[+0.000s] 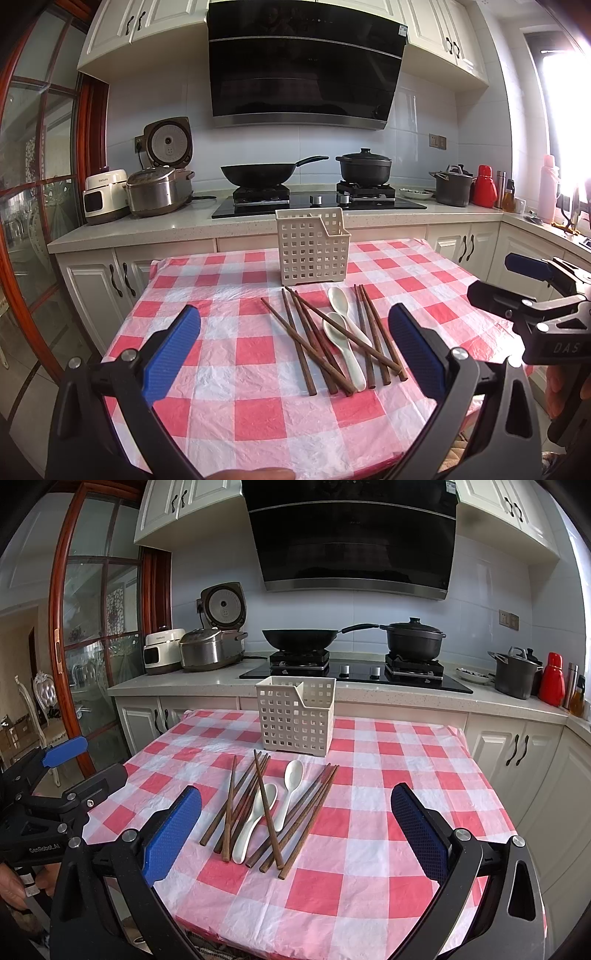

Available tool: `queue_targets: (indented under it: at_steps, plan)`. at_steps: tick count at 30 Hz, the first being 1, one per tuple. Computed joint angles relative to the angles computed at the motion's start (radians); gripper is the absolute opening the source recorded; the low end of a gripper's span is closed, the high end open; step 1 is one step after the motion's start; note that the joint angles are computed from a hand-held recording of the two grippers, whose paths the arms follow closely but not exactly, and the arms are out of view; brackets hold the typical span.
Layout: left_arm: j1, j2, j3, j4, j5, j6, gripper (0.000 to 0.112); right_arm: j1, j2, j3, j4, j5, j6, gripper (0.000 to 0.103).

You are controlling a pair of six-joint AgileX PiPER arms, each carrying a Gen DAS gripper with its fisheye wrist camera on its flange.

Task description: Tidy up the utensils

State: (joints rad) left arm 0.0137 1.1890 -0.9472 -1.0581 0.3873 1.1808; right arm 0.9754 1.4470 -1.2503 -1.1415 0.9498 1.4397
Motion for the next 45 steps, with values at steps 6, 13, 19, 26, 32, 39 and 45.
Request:
queue_targets:
  at_steps: [6,13,19,26,32,39,45]
  plan:
    - [0.004,0.003,-0.001,0.006,0.017,-0.011,0.098,0.005,0.016,-0.009,-0.001,0.001,0.012,0.096]
    - [0.008,0.018,-0.010,0.010,0.025,-0.029,0.098,-0.027,0.012,0.011,0.016,-0.039,0.023,0.096]
    - [0.015,0.033,-0.028,0.029,0.040,-0.068,0.098,-0.048,0.001,0.024,0.023,-0.067,0.029,0.096]
    - [0.044,0.121,-0.111,0.105,0.111,-0.185,0.098,-0.092,0.014,0.023,0.067,-0.112,0.005,0.096]
    - [0.005,0.266,-0.223,0.314,0.132,-0.411,0.098,-0.189,0.080,-0.016,0.172,-0.199,-0.117,0.096]
    - [-0.047,0.426,-0.343,0.532,0.084,-0.592,0.098,-0.334,0.197,-0.115,0.349,-0.281,-0.276,0.096]
    - [-0.062,0.575,-0.510,0.697,0.126,-0.759,0.098,-0.403,0.347,-0.297,0.491,-0.256,-0.451,0.096]
